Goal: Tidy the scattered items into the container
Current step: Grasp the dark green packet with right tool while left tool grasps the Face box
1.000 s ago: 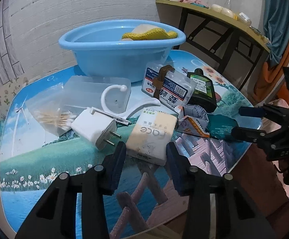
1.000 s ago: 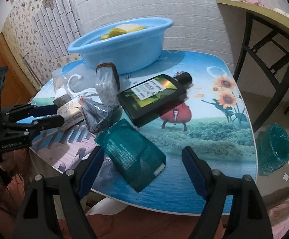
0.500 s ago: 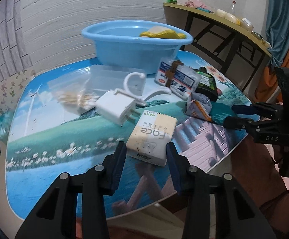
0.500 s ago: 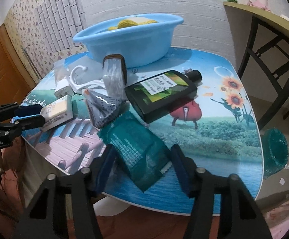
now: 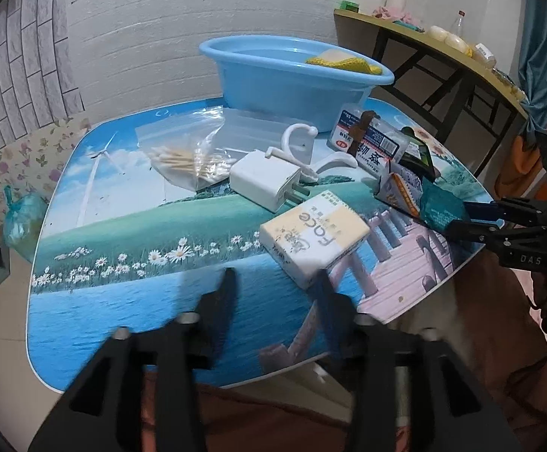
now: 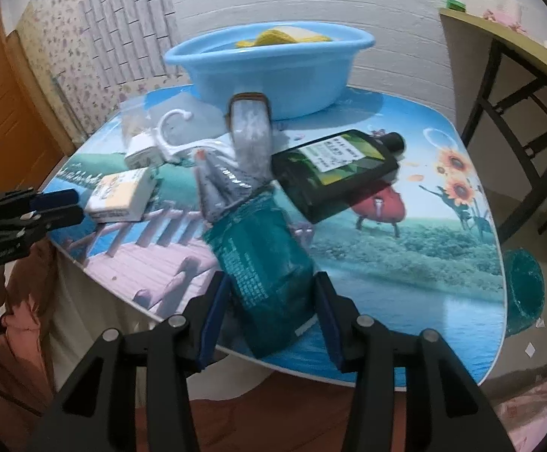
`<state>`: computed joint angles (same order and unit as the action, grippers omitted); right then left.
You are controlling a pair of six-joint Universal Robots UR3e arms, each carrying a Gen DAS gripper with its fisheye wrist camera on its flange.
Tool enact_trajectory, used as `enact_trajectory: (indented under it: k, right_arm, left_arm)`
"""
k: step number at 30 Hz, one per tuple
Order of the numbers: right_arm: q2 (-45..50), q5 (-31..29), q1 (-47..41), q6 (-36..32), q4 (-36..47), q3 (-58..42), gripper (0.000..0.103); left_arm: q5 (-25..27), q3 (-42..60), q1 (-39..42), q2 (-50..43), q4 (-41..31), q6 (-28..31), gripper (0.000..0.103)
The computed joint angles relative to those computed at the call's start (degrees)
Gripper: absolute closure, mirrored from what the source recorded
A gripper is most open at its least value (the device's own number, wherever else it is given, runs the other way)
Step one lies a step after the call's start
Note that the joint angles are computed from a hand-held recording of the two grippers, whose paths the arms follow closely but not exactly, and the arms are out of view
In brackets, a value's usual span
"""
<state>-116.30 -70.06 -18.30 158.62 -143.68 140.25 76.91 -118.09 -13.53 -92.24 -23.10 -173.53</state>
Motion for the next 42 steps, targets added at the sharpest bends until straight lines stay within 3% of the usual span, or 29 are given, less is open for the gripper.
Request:
enact_trajectory:
  k: [1,2,6,16,19,26,29,32,37,42]
  right_arm:
    - [-0.02,-0.27,-0.25,0.57,-0.44,0.06,0.054]
    - [-0.04,-0.43,-0.43,0.92,-0.81,0.06,0.053]
    - [-0.58,-0.56,-1.13,1.32,-2.74,0.57,0.047]
    - [1.9,-1.16,0.53,1.17,-7.25,0.99,0.04]
    - [2.02,-0.34,-0.09,0.15,-7.14,1.25,0.031]
    - [4.9,-2.68,2.25,-0.23,-11.17,1.75,0.029]
    - [6.41,-2.65,2.39,-0.21,-11.88,1.36,0.029]
    - [7.2,-1.44,1.67,-0.46,-11.58,1.18,0.029]
    - [4.69,1.79,-1.36,-1.16,-9.22,2.11,0.052]
    - [1.66,1.66,-3.37,0.59,-8.21,3.0,0.059]
  left_arm:
    - [0.09,0.08,-0.17,-0.22,0.43,-0.25,0.034]
    - [-0.11,0.22,-0.29,-0.41,0.73,-0.47,0.028]
    - [-0.5,4.02,-1.66,-2.73,-1.52,-3.92,0.017]
    - [3.62,14.69,-7.82,-10.78,-7.18,-13.06,0.017]
    - [4.99,17.36,-9.0,-13.11,-8.28,-14.64,0.017]
    - [9.74,21.45,-11.28,-17.17,-8.35,-16.73,0.017]
    - [9.6,20.25,-10.99,-16.54,-7.16,-16.23,0.031]
    - [8.32,18.13,-9.99,-15.01,-6.43,-15.19,0.031]
    - [7.04,13.04,-7.89,-11.49,-4.57,-13.18,0.031]
    - [6.19,10.59,-6.0,-9.32,-4.28,-11.3,0.031]
